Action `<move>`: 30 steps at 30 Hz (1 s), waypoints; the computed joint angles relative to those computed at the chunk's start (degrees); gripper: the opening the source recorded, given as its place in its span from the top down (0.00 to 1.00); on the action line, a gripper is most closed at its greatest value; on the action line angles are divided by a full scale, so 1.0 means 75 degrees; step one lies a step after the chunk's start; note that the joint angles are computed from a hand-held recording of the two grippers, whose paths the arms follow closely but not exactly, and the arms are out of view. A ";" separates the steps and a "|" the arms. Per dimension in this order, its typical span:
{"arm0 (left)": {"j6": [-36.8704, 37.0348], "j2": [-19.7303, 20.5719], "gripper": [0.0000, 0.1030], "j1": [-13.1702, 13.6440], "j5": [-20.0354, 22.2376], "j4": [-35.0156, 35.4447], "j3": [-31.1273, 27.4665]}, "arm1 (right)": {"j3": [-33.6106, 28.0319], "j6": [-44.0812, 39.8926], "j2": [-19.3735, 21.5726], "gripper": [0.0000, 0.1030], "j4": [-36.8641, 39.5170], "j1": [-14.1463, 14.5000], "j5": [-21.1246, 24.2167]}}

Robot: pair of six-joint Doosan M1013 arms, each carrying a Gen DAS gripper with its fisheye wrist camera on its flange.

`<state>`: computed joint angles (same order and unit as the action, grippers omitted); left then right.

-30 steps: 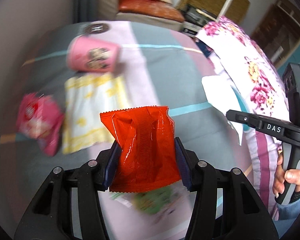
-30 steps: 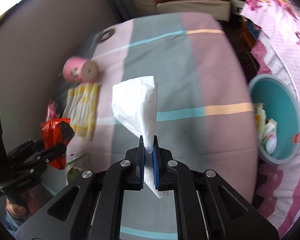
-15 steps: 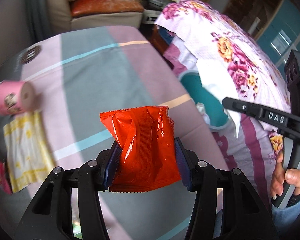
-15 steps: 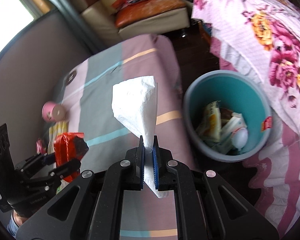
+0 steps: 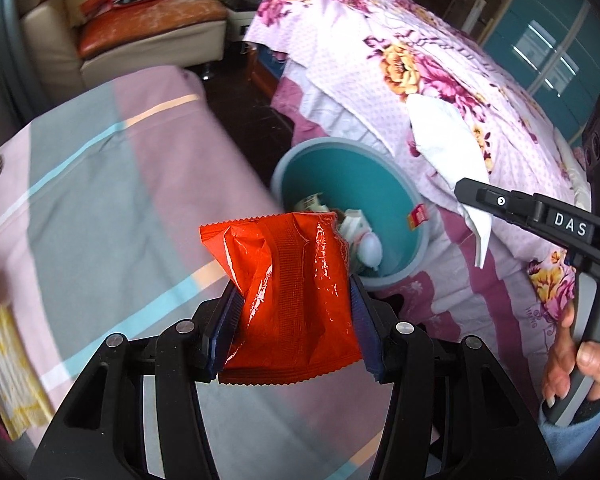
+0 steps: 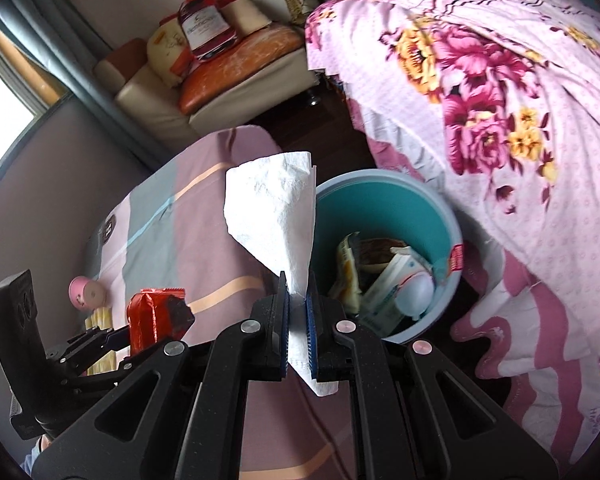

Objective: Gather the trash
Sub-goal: 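Drop the red packet in the teal bin with left gripper while right drops the tissue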

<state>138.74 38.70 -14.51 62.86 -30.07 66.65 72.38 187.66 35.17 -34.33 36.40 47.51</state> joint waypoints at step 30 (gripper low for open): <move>-0.0532 0.0838 0.38 -0.0817 0.0635 0.0210 -0.0994 | 0.0655 0.0042 -0.0299 0.91 0.0381 -0.0475 0.0145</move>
<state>134.75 44.98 -20.64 67.62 -28.49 59.19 77.30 187.97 32.93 -31.47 32.84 48.60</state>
